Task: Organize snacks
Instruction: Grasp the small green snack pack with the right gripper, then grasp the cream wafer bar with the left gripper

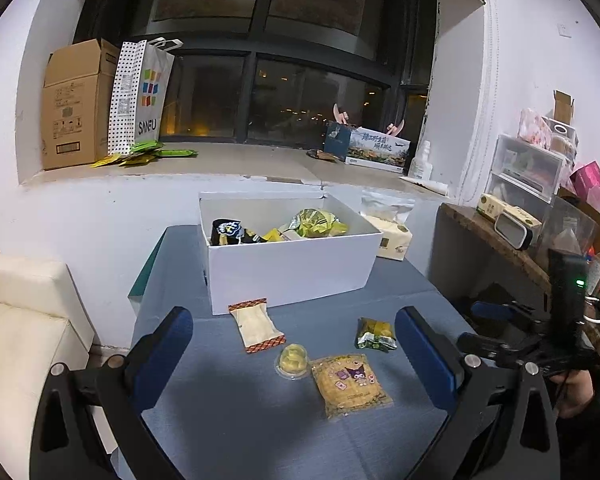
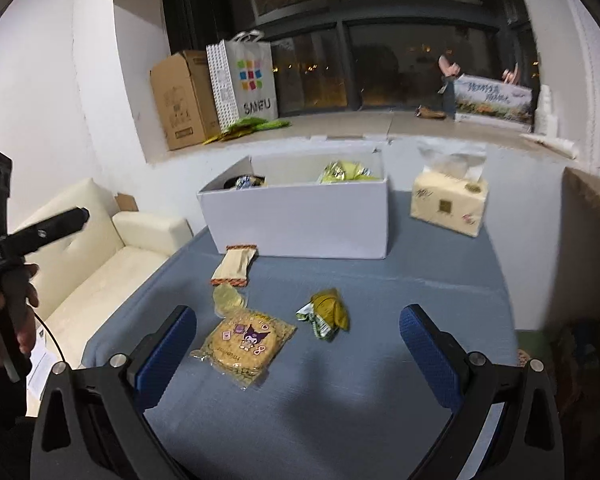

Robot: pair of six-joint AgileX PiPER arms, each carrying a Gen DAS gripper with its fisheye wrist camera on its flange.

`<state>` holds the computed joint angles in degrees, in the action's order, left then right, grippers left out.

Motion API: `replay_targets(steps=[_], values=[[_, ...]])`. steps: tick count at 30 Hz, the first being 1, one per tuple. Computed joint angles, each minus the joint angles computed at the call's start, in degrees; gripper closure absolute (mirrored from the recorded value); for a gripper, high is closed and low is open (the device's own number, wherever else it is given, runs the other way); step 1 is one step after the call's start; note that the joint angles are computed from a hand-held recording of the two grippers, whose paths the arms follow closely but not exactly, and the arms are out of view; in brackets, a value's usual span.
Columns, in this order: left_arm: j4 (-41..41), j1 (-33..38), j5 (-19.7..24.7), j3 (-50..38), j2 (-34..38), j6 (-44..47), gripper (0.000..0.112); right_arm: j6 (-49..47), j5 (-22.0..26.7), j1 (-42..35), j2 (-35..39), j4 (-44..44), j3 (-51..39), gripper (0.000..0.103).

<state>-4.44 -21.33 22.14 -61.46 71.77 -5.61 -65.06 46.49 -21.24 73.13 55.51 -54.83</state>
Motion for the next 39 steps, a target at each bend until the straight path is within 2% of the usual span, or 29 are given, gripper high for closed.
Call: replay_targets(steps=[4, 7, 10, 12, 15, 17, 18, 20, 21, 22, 23, 28, 33, 36, 39], values=[[-3.3, 1.0, -0.6, 1.3, 0.1, 2.4, 0.009, 7.9, -2.4, 4.2, 5.5, -6.3, -3.6, 0.000], [-5.7, 1.8, -0.7, 2.1, 0.8, 3.5, 0.009, 18.1, -6.0, 8.3, 11.8, -13.5, -7.0, 0.000], [-4.9, 2.0, -0.6, 2.6, 1.0, 2.7, 0.009, 21.5, -7.3, 9.8, 16.9, -13.8, -8.8, 0.000], [-6.8, 2.6, -0.6, 3.0, 0.9, 4.2, 0.009, 25.0, -8.0, 11.5, 20.5, -17.1, -11.2, 0.000], [-7.7, 3.4, -0.4, 3.4, 1.3, 4.0, 0.009, 32.2, -13.1, 15.4, 22.8, -25.9, -13.1, 0.000], [-10.0, 4.1, -0.3, 3.6, 1.5, 5.5, 0.009, 37.0, -13.8, 17.3, 24.8, -31.2, -15.3, 0.000], [-10.0, 4.2, -0.4, 3.7, 1.6, 5.4, 0.009, 37.9, -13.6, 17.7, 25.8, -32.1, -16.1, 0.003], [-9.6, 4.1, -0.4, 3.8, 1.7, 4.9, 0.009, 43.0, -13.2, 19.5, 28.5, -37.7, -18.7, 0.033], [-9.9, 4.2, -0.4, 3.9, 1.7, 5.2, 0.009, 46.3, -14.6, 20.8, 29.1, -41.9, -18.8, 0.040], [-10.0, 4.1, -0.4, 3.9, 1.6, 5.4, 0.009, 48.6, -15.2, 21.8, 29.2, -45.4, -19.0, 0.055], [-9.5, 4.0, -0.6, 4.1, 1.6, 5.1, 0.009, 48.9, -15.4, 22.1, 29.3, -46.5, -19.1, 0.057], [-10.2, 3.7, -0.4, 3.6, 2.7, 5.9, 0.009, 43.2, -15.3, 20.0, 28.4, -38.8, -17.8, 0.062], [-6.5, 1.8, 0.5, 0.3, 7.0, 1.9, 0.009, 32.7, -16.4, 16.9, 21.8, -27.6, -12.8, 0.063], [0.0, 0.2, 1.4, -5.5, 13.8, -4.2, 0.009, 27.2, -15.8, 15.4, 16.2, -22.0, -10.1, 0.063], [3.0, 0.4, 7.1, -15.7, 23.9, -9.0, 0.009, 19.7, -13.6, 12.1, 9.0, -14.5, -6.8, 0.063]])
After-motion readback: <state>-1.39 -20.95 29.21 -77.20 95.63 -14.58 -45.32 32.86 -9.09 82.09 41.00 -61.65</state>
